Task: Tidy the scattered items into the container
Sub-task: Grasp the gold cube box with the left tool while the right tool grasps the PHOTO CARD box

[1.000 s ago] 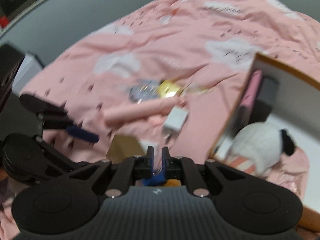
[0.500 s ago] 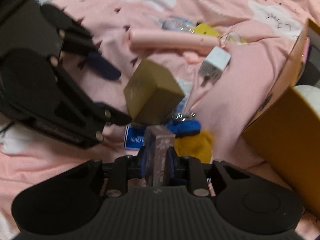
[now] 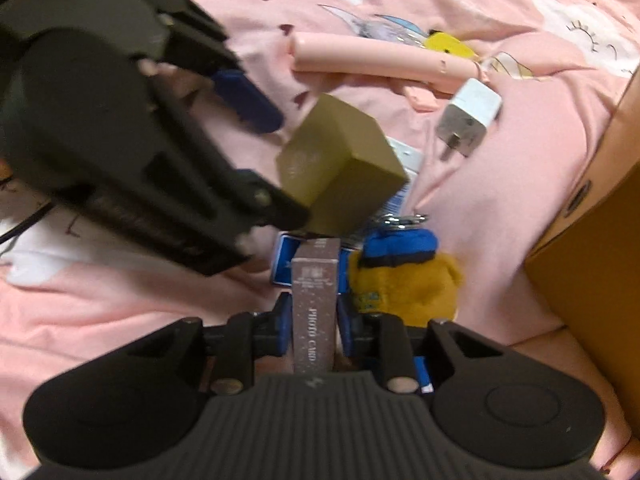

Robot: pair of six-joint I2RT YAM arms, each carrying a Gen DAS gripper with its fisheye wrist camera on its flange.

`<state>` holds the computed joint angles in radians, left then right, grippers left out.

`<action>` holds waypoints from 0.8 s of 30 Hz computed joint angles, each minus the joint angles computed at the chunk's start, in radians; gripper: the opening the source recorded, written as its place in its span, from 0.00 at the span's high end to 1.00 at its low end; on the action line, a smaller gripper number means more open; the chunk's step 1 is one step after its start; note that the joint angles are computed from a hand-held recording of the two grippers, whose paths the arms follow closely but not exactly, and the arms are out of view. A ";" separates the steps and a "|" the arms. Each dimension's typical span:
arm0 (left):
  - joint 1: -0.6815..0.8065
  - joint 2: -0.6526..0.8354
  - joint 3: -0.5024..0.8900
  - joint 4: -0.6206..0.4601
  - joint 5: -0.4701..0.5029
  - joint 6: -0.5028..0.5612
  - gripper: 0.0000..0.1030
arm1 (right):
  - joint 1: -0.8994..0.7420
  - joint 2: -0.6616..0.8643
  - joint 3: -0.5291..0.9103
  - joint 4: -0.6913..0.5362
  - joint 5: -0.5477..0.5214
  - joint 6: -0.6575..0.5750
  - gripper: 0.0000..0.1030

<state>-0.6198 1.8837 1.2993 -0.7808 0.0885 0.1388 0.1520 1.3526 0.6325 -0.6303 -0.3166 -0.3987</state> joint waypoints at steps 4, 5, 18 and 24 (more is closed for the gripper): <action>0.000 0.007 -0.006 0.034 -0.002 -0.011 0.24 | 0.002 0.051 0.001 0.038 0.022 0.024 0.74; -0.003 0.008 -0.007 0.043 -0.006 -0.011 0.24 | -0.007 0.072 0.004 0.043 0.014 0.028 0.74; -0.038 0.054 -0.002 0.086 -0.036 0.022 0.30 | -0.068 0.031 0.040 -0.063 0.001 -0.013 0.77; -0.036 0.043 0.055 -0.020 -0.014 0.067 0.32 | -0.155 -0.024 0.133 -0.232 -0.029 -0.083 0.77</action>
